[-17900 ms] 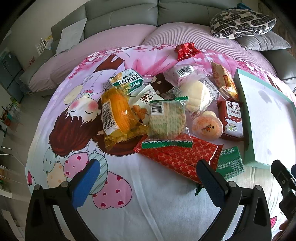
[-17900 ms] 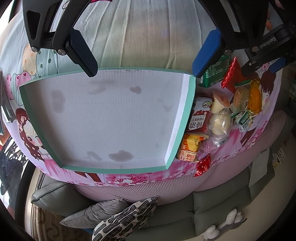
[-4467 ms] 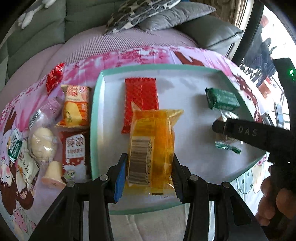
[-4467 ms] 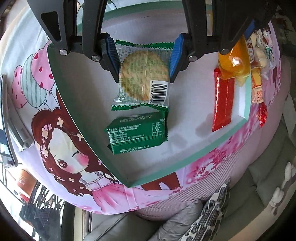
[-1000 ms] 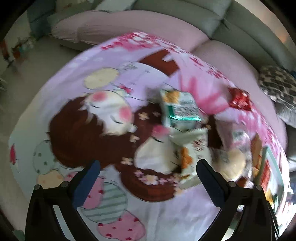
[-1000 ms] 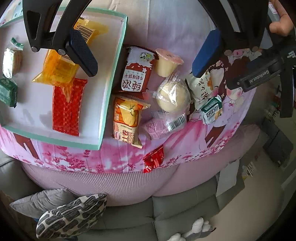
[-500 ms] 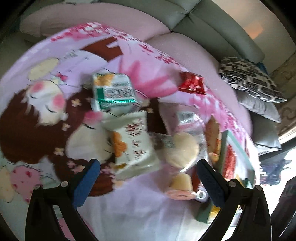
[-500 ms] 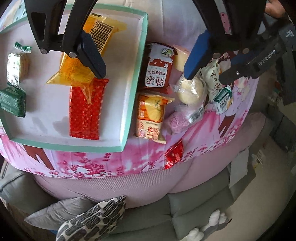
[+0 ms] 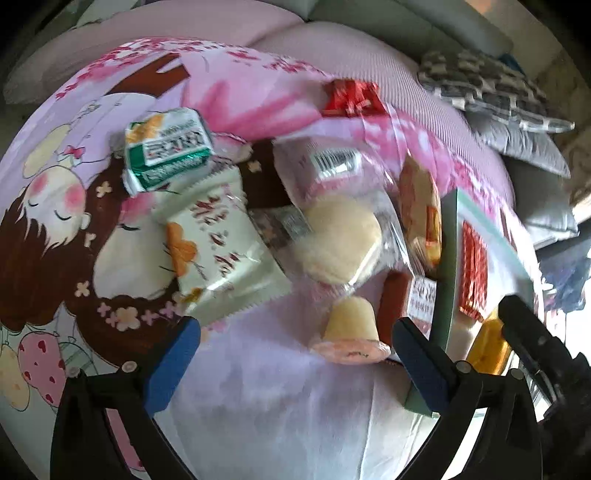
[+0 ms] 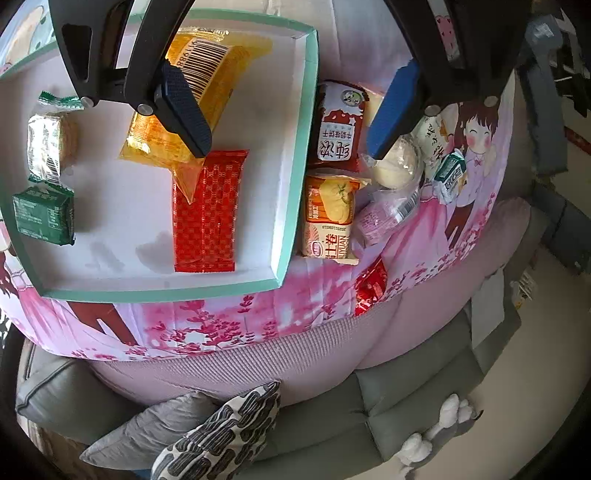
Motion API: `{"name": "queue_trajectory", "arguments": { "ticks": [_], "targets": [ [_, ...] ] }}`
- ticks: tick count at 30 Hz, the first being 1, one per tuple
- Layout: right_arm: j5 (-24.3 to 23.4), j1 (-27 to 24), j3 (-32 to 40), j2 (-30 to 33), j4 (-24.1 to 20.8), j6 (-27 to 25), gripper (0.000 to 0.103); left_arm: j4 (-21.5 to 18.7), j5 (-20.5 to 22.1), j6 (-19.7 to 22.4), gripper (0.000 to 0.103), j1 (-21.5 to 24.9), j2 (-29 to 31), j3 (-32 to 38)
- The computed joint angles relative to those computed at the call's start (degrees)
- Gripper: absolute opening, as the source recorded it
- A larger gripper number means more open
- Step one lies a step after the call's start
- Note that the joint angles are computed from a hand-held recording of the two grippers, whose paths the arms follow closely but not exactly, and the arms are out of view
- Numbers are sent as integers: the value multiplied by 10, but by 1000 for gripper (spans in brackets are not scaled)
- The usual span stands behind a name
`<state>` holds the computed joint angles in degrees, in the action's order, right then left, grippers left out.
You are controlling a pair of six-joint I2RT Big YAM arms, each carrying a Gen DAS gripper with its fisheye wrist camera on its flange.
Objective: Organize snacks
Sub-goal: 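Move both grippers back toward the remaining snack pile, then position the right gripper around the red-white milk biscuit pack while the left gripper approaches the cup cake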
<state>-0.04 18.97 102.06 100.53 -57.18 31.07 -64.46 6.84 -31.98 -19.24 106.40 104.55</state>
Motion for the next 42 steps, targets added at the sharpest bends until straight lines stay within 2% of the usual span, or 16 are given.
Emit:
{"name": "queue_trajectory", "arguments": {
  "ticks": [6, 11, 16, 20, 27, 31, 42],
  "targets": [
    [-3, -3, -4, -2, 1, 7, 88, -15, 23, 21, 76, -11, 12, 14],
    [-3, -2, -5, -4, 4, 7, 88, -1, 43, 22, 52, -14, 11, 12],
    [-10, 1, -3, -2, 7, 0, 88, -11, 33, 12, 51, -15, 22, 26],
    [-21, 8, 1, -1, 16, -16, 88, 3, 41, -13, 52, 4, 8, 4],
    [-33, 27, 23, 18, 3, -56, 62, 16, 21, -43, 52, 26, -13, -21],
    [-37, 38, 35, 33, -10, -76, 54, 23, 9, -60, 52, 38, -27, -35],
    [-10, 54, 66, 70, -50, -109, 50, 25, 22, -74, 53, 49, -37, -49]
  ]
}}
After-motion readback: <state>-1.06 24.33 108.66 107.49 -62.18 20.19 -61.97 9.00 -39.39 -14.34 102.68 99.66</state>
